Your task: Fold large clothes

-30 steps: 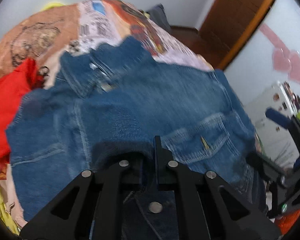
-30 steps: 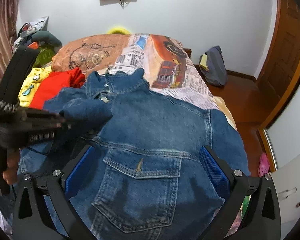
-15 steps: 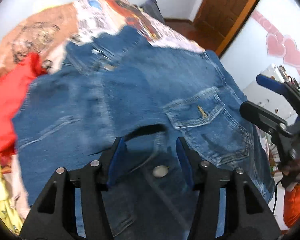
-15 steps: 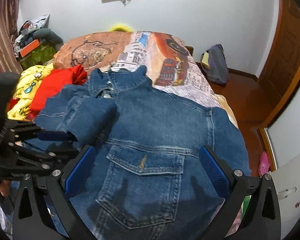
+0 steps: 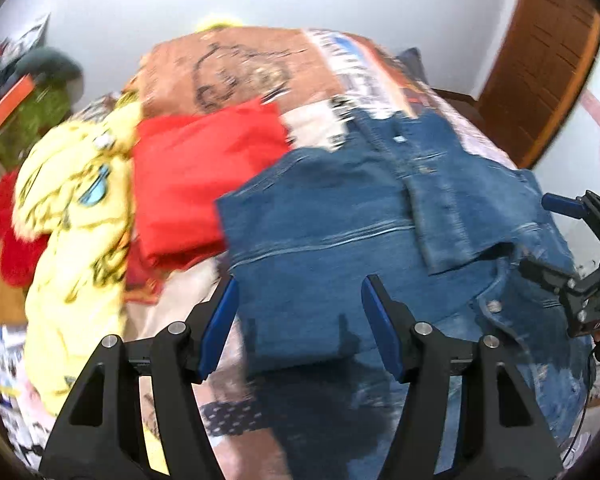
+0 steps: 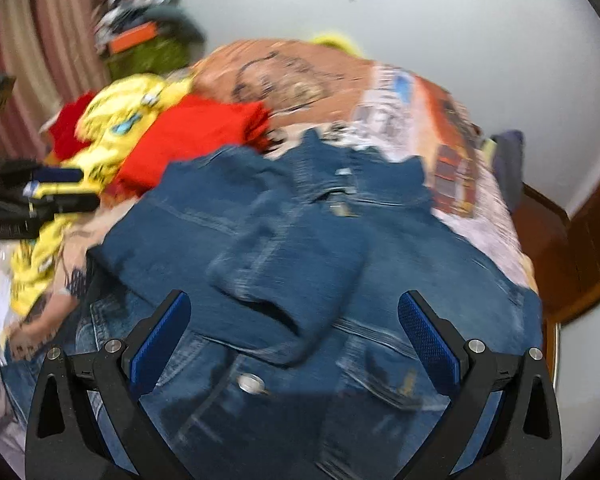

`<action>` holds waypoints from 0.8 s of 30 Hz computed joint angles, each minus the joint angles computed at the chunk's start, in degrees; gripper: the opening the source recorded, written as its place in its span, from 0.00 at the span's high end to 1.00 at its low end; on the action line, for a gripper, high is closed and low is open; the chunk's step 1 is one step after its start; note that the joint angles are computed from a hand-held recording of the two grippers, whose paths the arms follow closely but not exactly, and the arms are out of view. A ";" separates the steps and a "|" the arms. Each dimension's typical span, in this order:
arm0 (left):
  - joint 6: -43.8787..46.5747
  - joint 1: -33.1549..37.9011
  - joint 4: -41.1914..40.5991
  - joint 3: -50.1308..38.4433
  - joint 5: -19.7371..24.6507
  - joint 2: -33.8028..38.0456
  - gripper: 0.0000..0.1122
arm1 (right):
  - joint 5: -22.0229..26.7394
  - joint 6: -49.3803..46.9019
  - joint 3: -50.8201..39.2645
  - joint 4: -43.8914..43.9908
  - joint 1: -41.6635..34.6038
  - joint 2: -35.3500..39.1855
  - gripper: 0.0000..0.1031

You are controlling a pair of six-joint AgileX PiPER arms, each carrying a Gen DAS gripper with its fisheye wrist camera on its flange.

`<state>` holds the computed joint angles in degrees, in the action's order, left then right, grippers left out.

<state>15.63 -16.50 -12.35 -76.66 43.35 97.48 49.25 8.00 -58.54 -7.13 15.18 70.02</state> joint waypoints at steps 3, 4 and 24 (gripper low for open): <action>2.05 2.97 -1.69 1.61 -0.27 0.40 0.44 | -0.07 1.02 -0.93 -2.49 3.51 4.77 0.01; 2.84 4.00 -2.37 2.46 -0.69 0.69 0.44 | -0.01 1.20 -1.13 -3.28 4.39 5.95 0.02; 2.63 3.66 -1.90 5.57 -4.32 1.87 0.44 | 0.33 -7.06 -4.36 -1.32 1.92 12.69 0.83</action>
<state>18.26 -12.83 -14.25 -71.08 39.02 99.35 49.58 0.94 -62.90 -8.46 17.09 82.71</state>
